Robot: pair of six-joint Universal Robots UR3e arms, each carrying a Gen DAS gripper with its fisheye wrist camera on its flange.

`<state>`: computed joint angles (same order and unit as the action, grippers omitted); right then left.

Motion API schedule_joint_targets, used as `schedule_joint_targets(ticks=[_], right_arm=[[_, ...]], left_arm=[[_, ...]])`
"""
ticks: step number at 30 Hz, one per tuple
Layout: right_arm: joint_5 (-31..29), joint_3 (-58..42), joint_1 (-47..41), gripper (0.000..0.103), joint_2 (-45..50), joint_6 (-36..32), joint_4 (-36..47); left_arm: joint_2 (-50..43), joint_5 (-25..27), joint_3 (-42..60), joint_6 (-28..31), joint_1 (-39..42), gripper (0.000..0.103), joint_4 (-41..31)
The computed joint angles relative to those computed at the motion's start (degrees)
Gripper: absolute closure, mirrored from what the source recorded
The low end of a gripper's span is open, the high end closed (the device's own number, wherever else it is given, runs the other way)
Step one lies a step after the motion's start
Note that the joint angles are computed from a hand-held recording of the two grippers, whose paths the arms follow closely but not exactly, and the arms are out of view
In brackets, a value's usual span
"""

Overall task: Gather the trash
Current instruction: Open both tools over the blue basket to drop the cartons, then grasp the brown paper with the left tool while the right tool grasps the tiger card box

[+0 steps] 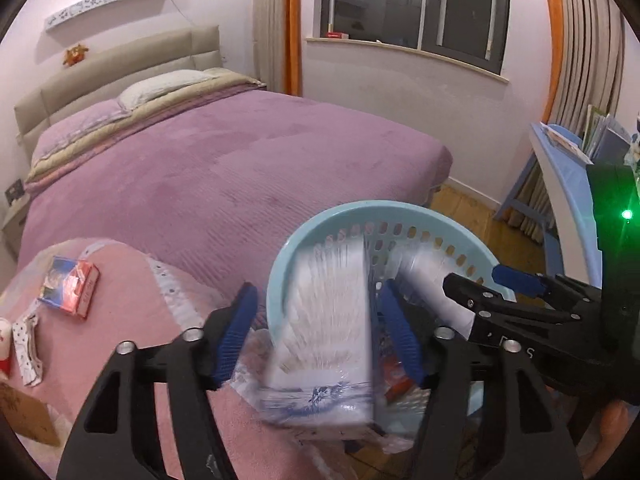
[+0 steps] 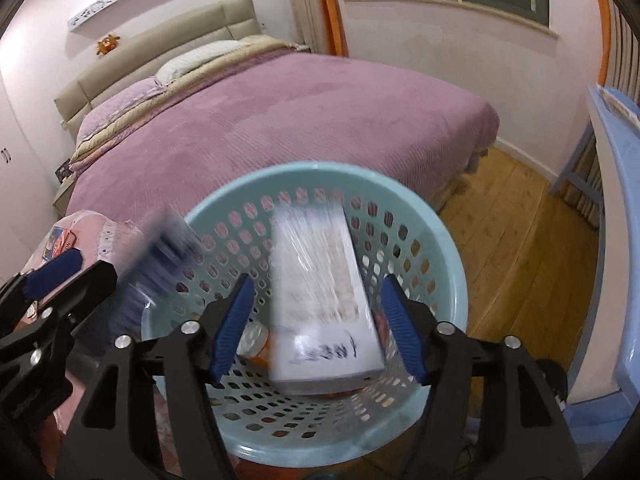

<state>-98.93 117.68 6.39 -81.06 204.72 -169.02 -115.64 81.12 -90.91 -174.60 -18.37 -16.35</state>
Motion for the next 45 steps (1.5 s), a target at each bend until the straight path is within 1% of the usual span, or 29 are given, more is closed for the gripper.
schedule_joint_targets(ticks=[2, 8, 12, 15, 18, 20, 22, 23, 25, 27, 29, 30, 31, 32, 33, 35, 37, 38, 42, 45], right_arm=[[0.95, 1.1, -0.6, 0.04, -0.44, 0.37, -0.56], [0.11, 1.98, 1.23, 0.04, -2.11, 1.02, -1.59], [-2.74, -0.46, 6.06, 0.04, -2.91, 1.51, -0.68], [-3.78, -3.19, 9.05, 0.04, -2.87, 1.17, 0.38], [-5.21, -6.97, 13.0, 0.04, -1.48, 1.02, 1.09], [-5.97, -9.88, 15.77, 0.04, 0.18, 0.44, 1.09], [-6.99, -13.31, 18.51, 0.04, 2.44, -0.05, 1.45], [-7.37, -15.21, 19.94, 0.04, 3.65, -0.31, 1.73], [-7.77, -19.36, 22.62, 0.04, 6.64, -1.17, 2.22], [-8.16, -22.72, 24.65, 0.04, 9.15, -1.95, 2.98], [-9.02, -27.37, 27.23, 0.04, 12.79, -2.8, 4.19], [-9.12, -29.32, 28.12, 0.04, 14.34, -3.07, 4.64], [-8.87, -31.51, 29.02, 0.04, 16.29, -3.31, 4.95], [-8.51, -33.93, 29.83, 0.04, 18.32, -3.37, 5.51], [-8.0, -35.82, 30.3, 0.04, 19.99, -3.49, 5.93], [-6.48, -39.84, 31.22, 0.041, 24.04, -3.73, 6.2], [-5.19, -44.04, 31.9, 0.041, 27.92, -3.82, 6.9], [-4.88, -44.92, 32.07, 0.041, 29.03, -3.95, 6.84], [-3.79, -50.65, 33.2, 0.042, 33.87, -4.41, 8.14], [-3.1, -53.39, 33.5, 0.042, 36.16, -5.0, 8.74]], left_arm=[[0.86, -1.0, -1.08, -0.37, 0.42, 0.04, -0.01], [7.69, -2.21, -9.73, -0.58, 2.62, 0.04, 4.97], [15.39, -4.66, -17.37, -0.87, 6.09, 0.04, 7.36], [22.36, -6.02, -23.7, -0.45, 9.73, 0.04, 8.86], [29.5, -8.21, -28.84, 0.46, 14.47, 0.04, 7.9], [34.86, -9.79, -32.06, 1.41, 18.31, 0.04, 6.01], [41.46, -12.53, -35.78, 3.32, 24.21, 0.04, 3.02], [45.45, -14.73, -37.82, 4.73, 28.32, 0.04, 0.72], [51.97, -19.06, -40.11, 7.74, 35.53, 0.04, -4.63], [59.59, -24.61, -42.43, 12.58, 44.6, 0.04, -12.25], [67.31, -30.95, -43.95, 19.51, 54.27, 0.04, -22.04], [71.26, -33.78, -44.35, 23.74, 59.59, 0.04, -28.03], [74.45, -36.21, -44.21, 28.21, 64.57, 0.04, -34.54], [76.15, -37.91, -43.73, 31.52, 67.78, 0.04, -39.3], [78.4, -40.07, -43.22, 36.94, 72.7, 0.04, -46.47], [79.37, -41.71, -42.72, 42.54, 77.68, 0.04, -52.59], [77.37, -41.45, -42.41, 44.91, 78.93, 0.041, -53.36], [75.41, -40.96, -42.68, 45.69, 78.9, 0.041, -51.87], [64.48, -37.11, -43.64, 42.67, 74.03, 0.041, -38.43], [55.06, -35.43, -42.83, 41.39, 70.12, 0.041, -30.34]])
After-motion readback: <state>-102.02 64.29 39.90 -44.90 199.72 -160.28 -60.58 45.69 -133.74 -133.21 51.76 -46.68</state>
